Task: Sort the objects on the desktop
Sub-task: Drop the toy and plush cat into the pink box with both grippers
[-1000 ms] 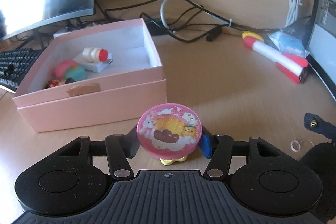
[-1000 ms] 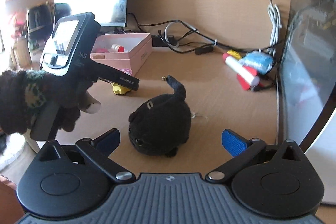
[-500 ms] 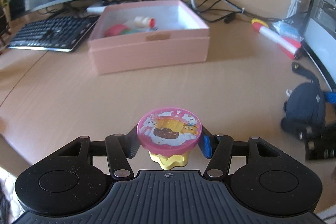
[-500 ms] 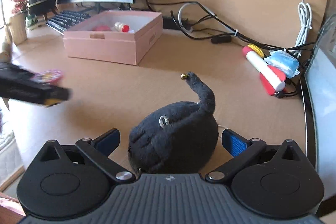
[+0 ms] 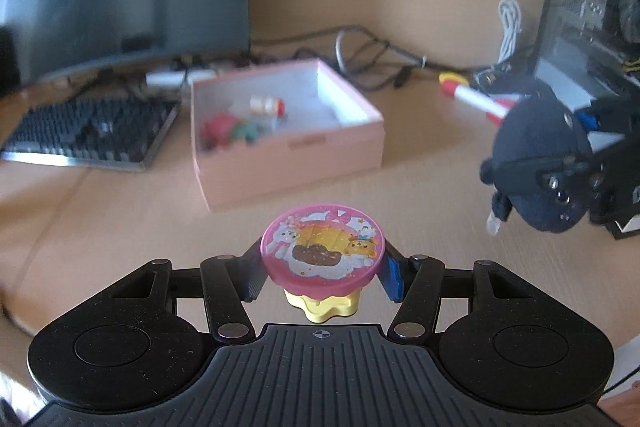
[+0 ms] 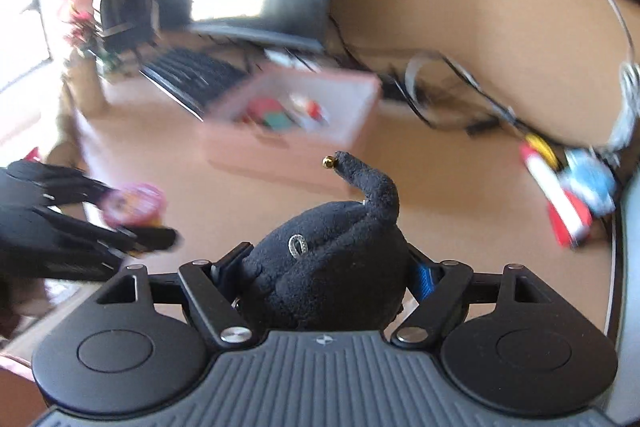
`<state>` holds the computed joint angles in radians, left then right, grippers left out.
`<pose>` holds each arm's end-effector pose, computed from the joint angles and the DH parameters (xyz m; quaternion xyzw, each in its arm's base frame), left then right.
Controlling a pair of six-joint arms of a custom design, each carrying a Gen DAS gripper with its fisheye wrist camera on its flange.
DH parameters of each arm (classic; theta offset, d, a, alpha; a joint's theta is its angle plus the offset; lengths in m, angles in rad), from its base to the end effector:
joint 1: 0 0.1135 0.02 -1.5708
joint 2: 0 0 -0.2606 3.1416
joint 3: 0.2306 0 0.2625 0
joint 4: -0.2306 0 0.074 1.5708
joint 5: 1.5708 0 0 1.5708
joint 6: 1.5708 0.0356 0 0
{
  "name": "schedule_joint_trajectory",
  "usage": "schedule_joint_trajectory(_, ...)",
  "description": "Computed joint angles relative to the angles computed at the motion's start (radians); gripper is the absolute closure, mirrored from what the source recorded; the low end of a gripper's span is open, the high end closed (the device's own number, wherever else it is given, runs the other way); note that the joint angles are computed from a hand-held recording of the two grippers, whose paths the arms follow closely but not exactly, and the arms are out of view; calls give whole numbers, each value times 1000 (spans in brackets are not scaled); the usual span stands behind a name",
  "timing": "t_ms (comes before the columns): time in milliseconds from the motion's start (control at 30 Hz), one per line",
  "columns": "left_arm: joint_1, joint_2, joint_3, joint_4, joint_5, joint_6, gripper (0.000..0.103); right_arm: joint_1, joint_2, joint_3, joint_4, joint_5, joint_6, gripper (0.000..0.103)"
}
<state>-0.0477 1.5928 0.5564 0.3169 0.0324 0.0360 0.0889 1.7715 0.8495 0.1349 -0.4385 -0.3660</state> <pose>0.2896 -0.0150 0.1125 0.0448 0.9096 -0.0172 0.4128 0.3464 0.0461 0.1262 -0.2843 0.8601 0.1476 0.3969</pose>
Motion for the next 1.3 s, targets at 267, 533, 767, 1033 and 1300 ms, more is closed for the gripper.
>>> schedule_joint_trajectory(267, 120, -67, 139, -90, 147, 187, 43, 116, -91, 95, -14, 62, 77, 25)
schedule_joint_trajectory(533, 133, 99, 318, -28, 204, 88, 43, 136, -16, 279, 57, 143, 228, 25)
schedule_joint_trajectory(767, 100, 349, 519, 13, 154, 64, 41, 94, 144, 458, 69, 93, 305, 25)
schedule_joint_trajectory(1033, 117, 460, 611, -98, 82, -5, 8, 98, 438, 763, 20, -1, 365, 25)
schedule_joint_trajectory(1300, 169, 376, 466, -155, 56, -44, 7, 127, 694, 1087, -140, -18, 378, 16)
